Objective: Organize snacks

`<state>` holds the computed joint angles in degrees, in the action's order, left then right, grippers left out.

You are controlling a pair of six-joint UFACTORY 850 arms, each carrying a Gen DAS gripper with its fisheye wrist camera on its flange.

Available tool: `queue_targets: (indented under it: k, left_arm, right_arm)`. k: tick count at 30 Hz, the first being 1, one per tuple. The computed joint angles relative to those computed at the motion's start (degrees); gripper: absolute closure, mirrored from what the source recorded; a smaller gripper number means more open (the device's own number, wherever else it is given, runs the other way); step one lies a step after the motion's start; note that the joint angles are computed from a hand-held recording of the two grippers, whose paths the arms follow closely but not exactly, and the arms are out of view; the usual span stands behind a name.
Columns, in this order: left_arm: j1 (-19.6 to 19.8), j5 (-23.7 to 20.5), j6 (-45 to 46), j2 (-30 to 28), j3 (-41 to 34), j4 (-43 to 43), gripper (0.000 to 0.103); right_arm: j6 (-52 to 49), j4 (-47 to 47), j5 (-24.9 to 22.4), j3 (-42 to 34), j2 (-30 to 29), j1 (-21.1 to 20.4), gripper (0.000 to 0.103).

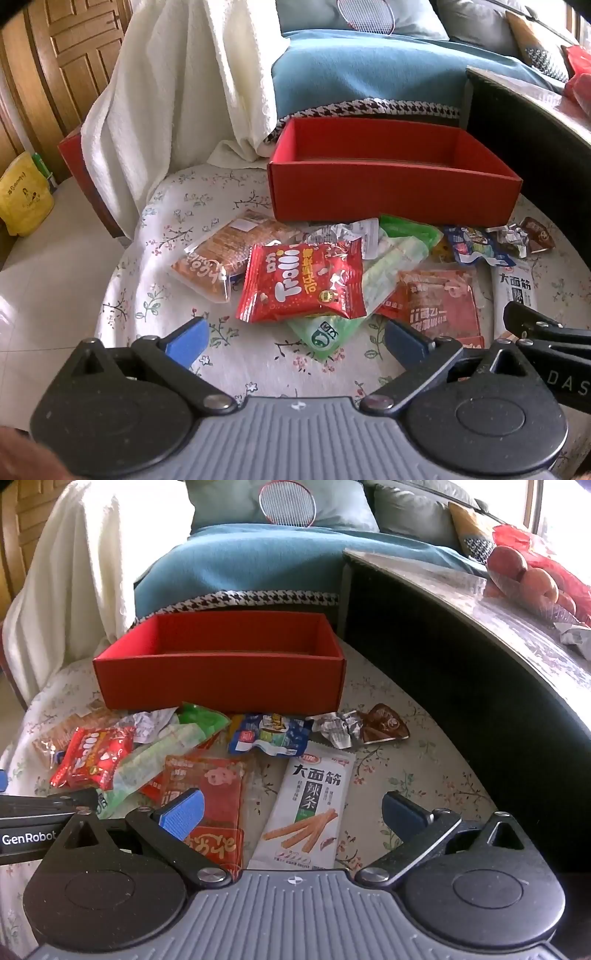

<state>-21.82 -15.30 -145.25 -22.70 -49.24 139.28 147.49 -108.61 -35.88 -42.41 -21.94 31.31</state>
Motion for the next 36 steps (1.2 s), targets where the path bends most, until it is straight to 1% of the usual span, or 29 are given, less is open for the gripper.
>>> queue_targets:
  k: [3, 8, 13, 14, 18, 28, 31, 34, 36]
  left_arm:
    - [-0.1, -0.2, 1.1, 0.0, 0.2, -1.1, 0.008]
    - [0.0, -0.2, 0.7, 0.2, 0.4, -0.6, 0.008]
    - [0.4, -0.3, -0.4, 0.8, 0.9, 0.6, 0.008]
    - [0.3, -0.8, -2.0, 0.5, 1.0, 2.0, 0.008]
    - [-0.1, -0.7, -1.3, 0.0, 0.3, 1.0, 0.008]
    - [0.1, -0.8, -3.4, -0.4, 0.6, 3.3, 0.009]
    - [0.4, -0.6, -5.9, -0.5, 0.6, 6.2, 0.009]
    - [1.1, -0.2, -14.1, -0.3, 0.8, 14.9, 0.008]
    - [1.2, -0.2, -17.1, -0.3, 1.0, 18.1, 0.008]
  right_arm:
    - [-0.2, 0.2, 0.2, -0.1, -0.1, 0.0, 0.000]
    - [-0.2, 0.2, 0.3, -0.1, -0.2, 0.0, 0.000]
    - [-0.5, 0.4, 0.5, -0.2, -0.3, -0.1, 0.000]
    - [-0.5, 0.4, 0.4, -0.2, -0.3, -0.1, 0.000]
    - [-0.5, 0.4, 0.6, -0.2, -0.3, -0.1, 0.000]
    - [-1.2, 0.6, 1.3, -0.4, -0.5, -0.3, 0.000]
    - [-1.1, -0.1, 2.1, -0.3, -0.3, -0.7, 0.000]
    - [0.4, -2.2, 3.3, 0.1, 0.2, -1.6, 0.000]
    - [0.8, -2.3, 4.2, 0.2, 0.4, -2.3, 0.000]
